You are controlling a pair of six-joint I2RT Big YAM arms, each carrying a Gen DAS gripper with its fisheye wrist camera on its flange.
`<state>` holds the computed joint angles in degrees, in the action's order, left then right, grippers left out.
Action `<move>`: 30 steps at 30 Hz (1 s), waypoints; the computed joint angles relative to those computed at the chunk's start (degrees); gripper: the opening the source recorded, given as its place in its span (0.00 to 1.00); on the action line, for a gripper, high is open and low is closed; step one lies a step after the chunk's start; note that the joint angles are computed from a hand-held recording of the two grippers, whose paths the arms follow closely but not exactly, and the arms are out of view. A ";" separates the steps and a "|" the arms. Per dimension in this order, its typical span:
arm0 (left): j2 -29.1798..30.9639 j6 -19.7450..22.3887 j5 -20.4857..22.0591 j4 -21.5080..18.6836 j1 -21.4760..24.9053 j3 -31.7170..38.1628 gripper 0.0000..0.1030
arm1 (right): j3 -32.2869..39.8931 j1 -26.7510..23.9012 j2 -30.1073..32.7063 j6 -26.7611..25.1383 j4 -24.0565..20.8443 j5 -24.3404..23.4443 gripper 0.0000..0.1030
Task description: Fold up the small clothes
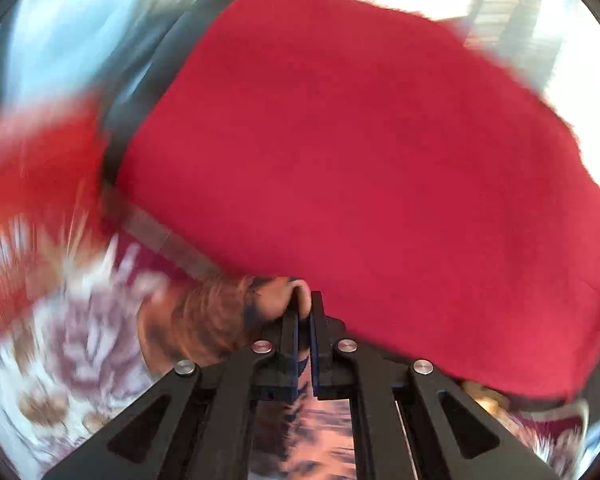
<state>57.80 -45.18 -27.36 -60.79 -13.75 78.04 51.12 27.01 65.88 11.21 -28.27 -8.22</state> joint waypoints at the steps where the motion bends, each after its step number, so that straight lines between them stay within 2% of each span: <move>1: 0.63 1.68 -3.68 -0.43 -4.44 3.03 0.04 | 0.04 0.11 0.02 0.05 -0.04 0.15 0.95; 4: 7.19 6.75 -13.18 -0.13 -19.20 14.20 0.04 | 0.17 0.07 -0.02 0.18 -0.24 0.03 0.95; 7: 14.20 9.79 -14.76 1.05 -26.93 20.88 0.04 | 0.08 -0.13 -0.08 0.61 0.03 -0.63 0.95; 9: 20.32 9.96 -14.29 0.03 -31.09 25.10 0.05 | -0.13 -0.53 -0.22 1.06 0.49 -1.58 0.95; 11: 24.97 9.71 -12.17 -1.45 -32.78 26.65 0.10 | -0.55 -1.38 -0.41 1.75 1.37 -3.42 0.95; 12: 27.88 10.28 -9.52 -3.67 -33.16 27.38 0.16 | -0.80 -1.97 -0.51 2.20 1.91 -4.68 0.95; 14: 31.85 8.52 -4.60 -8.08 -32.91 26.44 0.50 | -1.22 -3.11 -0.62 3.08 2.93 -7.02 0.95; 15: 32.19 7.73 -2.93 -8.96 -32.78 24.87 0.49 | -1.39 -3.61 -0.68 3.38 3.31 -8.00 0.95; 16: 31.73 5.52 -2.44 -10.47 -33.69 22.87 0.49 | -1.54 -4.01 -0.74 3.59 3.66 -8.76 0.95; 19: 25.80 -0.44 -2.42 -8.27 -33.48 13.50 0.50 | -1.91 -4.95 -0.78 3.97 4.55 -10.40 0.95; 21: 19.38 -5.80 -4.58 -5.86 -33.11 6.59 0.57 | -2.08 -5.57 -0.77 4.23 5.04 -11.48 0.95; 22: 16.53 -8.42 -7.00 -5.79 -32.91 3.68 0.63 | -2.14 -5.94 -0.76 4.37 5.27 -12.14 0.95; 24: 14.26 -12.69 -10.84 -7.67 -32.95 1.11 0.66 | -2.18 -6.50 -0.73 4.49 5.45 -13.07 0.95; 25: 12.95 -15.14 -11.07 -9.19 -31.78 -0.77 0.66 | -2.07 -6.87 -0.69 4.55 5.31 -13.72 0.94; 28: 9.25 -19.89 -8.09 -6.26 -29.80 -7.57 0.66 | -1.82 -7.36 -2.29 6.76 3.09 -12.63 0.92; 30: 8.06 -20.86 -5.03 -4.06 -28.81 -10.40 0.66 | 0.17 -7.99 -3.69 9.41 -0.60 -13.23 0.93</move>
